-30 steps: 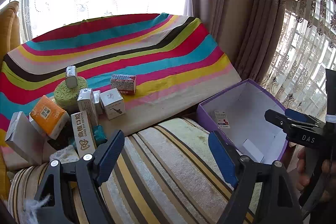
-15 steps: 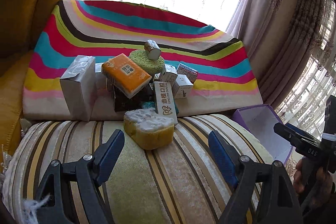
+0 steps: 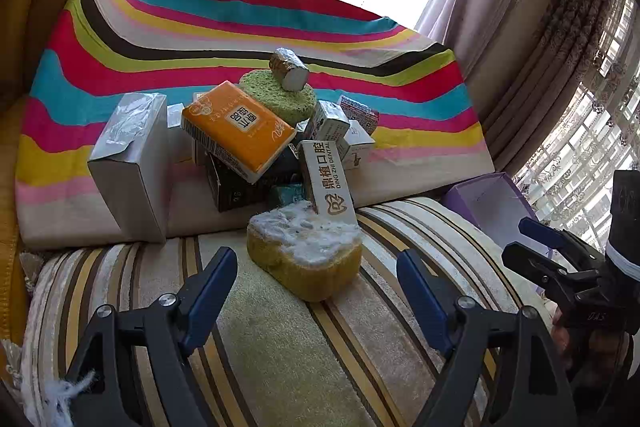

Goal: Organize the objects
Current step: 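Withdraw the right gripper from the purple box back toward the pile, then grasp the yellow sponge with the left gripper while the right grasps the Dingzhi toothpaste box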

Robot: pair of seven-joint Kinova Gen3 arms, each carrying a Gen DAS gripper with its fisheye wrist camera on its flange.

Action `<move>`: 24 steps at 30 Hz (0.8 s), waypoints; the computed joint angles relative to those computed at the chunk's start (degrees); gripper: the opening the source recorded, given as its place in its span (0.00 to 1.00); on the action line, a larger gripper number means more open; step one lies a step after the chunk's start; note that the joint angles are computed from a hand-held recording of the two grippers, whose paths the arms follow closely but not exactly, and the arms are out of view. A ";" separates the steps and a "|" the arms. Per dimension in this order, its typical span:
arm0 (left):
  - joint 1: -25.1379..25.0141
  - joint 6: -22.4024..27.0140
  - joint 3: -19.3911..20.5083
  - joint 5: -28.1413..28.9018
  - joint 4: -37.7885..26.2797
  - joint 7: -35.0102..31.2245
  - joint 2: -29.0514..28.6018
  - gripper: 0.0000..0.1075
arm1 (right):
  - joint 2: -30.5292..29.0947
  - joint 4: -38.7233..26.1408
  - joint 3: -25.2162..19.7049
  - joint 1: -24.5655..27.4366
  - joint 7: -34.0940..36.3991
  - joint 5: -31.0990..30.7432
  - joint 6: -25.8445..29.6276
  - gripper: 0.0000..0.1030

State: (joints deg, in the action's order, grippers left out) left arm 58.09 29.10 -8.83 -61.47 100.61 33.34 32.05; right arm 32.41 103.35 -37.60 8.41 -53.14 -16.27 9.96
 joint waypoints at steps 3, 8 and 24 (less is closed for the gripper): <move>-7.61 -6.31 5.29 -1.33 2.02 -6.99 -1.48 0.77 | 0.00 -0.16 0.62 -1.31 -0.09 0.40 0.53 0.99; -20.65 -6.34 18.07 -1.53 1.32 -18.64 -0.90 0.78 | 0.58 -1.90 1.81 -3.20 0.47 -0.51 3.74 0.99; -18.55 -13.28 10.74 15.16 0.86 -36.03 -0.06 0.66 | 0.83 -6.04 9.49 -12.11 0.85 -3.21 6.63 0.99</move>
State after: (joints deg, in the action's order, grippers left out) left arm 39.54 15.82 1.91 -46.30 101.47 -2.69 31.99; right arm 33.24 97.31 -28.11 -3.70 -52.29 -19.48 16.58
